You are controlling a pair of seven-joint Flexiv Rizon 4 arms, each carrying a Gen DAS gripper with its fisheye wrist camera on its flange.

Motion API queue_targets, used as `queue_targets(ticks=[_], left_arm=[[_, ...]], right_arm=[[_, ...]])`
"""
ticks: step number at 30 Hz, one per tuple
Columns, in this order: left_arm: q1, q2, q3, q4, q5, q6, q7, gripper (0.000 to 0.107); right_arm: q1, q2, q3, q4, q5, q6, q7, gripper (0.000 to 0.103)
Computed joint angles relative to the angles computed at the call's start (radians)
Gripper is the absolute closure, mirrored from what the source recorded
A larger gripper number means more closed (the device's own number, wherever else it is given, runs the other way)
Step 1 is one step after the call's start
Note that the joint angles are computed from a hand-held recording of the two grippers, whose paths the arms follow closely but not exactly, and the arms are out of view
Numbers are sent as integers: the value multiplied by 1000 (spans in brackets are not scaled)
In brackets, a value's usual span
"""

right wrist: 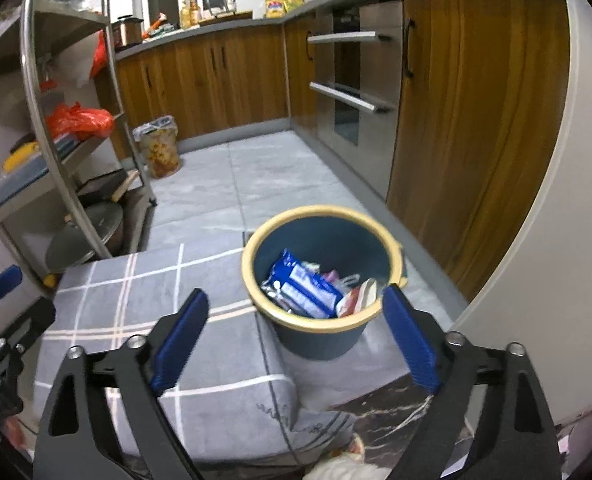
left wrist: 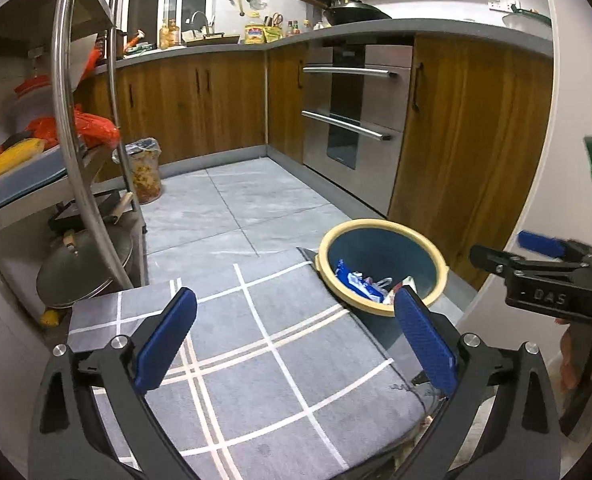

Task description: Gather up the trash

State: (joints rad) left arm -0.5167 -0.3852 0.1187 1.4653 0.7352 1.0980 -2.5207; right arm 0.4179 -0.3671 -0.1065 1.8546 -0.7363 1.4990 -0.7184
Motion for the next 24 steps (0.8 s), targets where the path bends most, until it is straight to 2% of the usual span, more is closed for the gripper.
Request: queue_targets(ticks=[2,4,6,11,19,24], left_arm=[[-21,-9,14,-17,38,-33,-17,9],[-30,-22,12,-36,58,-67,-1,9],[-33,-27,9,-42,73,-81,7,9],[-14,-27,3,-26,63,-37,5,9],[-15,-32,9,-27,58,-24,4,9],[-13,-37,8,-30,41,-25,17,9]], right_arm=[[60,6,-92,18,-89,29,79,8],[82,15,-137,33,-159,43,146,7],[67,14,-127,32,-184,41,172,7],[42,12,-114,24,-265,33,239,7],[-6,2,-72,8,-324,22,278,7],[-30,-4,-41,1,-312,10,263,7]])
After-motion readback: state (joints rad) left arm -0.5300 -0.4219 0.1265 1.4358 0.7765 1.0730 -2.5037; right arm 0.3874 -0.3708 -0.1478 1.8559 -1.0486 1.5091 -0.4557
